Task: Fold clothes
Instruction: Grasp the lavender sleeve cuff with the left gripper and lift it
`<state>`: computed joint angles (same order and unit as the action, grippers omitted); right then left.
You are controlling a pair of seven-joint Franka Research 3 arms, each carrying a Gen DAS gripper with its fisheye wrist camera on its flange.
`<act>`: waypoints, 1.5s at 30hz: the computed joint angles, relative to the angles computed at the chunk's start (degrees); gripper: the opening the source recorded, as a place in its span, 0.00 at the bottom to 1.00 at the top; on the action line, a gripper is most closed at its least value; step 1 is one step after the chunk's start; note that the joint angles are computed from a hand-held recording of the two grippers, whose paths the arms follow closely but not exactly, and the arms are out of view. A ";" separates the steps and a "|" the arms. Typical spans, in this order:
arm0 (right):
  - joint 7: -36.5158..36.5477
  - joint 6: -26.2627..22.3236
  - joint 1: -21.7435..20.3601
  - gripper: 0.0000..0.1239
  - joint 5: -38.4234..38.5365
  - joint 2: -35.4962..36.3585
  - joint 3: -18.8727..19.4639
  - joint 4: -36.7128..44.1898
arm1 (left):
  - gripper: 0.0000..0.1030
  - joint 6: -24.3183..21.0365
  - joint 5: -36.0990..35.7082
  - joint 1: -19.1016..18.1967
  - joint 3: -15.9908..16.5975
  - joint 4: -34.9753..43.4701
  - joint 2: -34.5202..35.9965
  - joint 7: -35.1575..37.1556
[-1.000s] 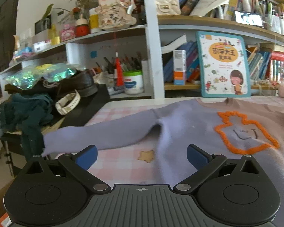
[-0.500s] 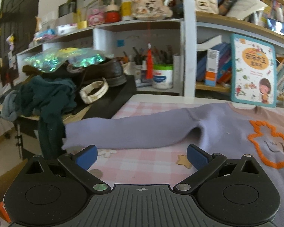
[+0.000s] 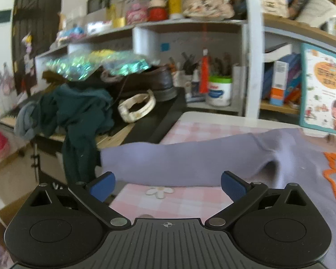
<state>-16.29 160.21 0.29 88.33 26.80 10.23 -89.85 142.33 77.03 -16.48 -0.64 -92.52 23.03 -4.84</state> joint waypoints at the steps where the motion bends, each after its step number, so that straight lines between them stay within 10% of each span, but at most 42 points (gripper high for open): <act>1: 0.00 0.00 -0.01 0.83 0.00 0.00 0.01 0.00 | 0.99 0.36 -1.49 0.68 -0.12 0.37 0.24 0.81; 16: -0.27 -0.03 -0.11 0.83 0.08 -0.01 0.16 -0.03 | 0.92 13.06 -23.54 6.76 3.17 2.38 4.21 -3.73; 21: 0.39 0.13 0.09 0.83 -0.84 0.00 0.05 -0.08 | 0.51 18.01 -26.65 6.99 4.96 2.17 5.60 -7.55; 33: 1.92 0.64 0.24 0.83 -2.83 0.42 0.14 0.30 | 0.03 22.01 -15.86 3.79 11.33 -0.54 4.55 -27.25; 45: 5.10 1.38 -0.23 0.83 -6.85 1.07 1.10 0.68 | 0.03 14.97 1.54 0.97 5.85 11.86 5.21 -19.07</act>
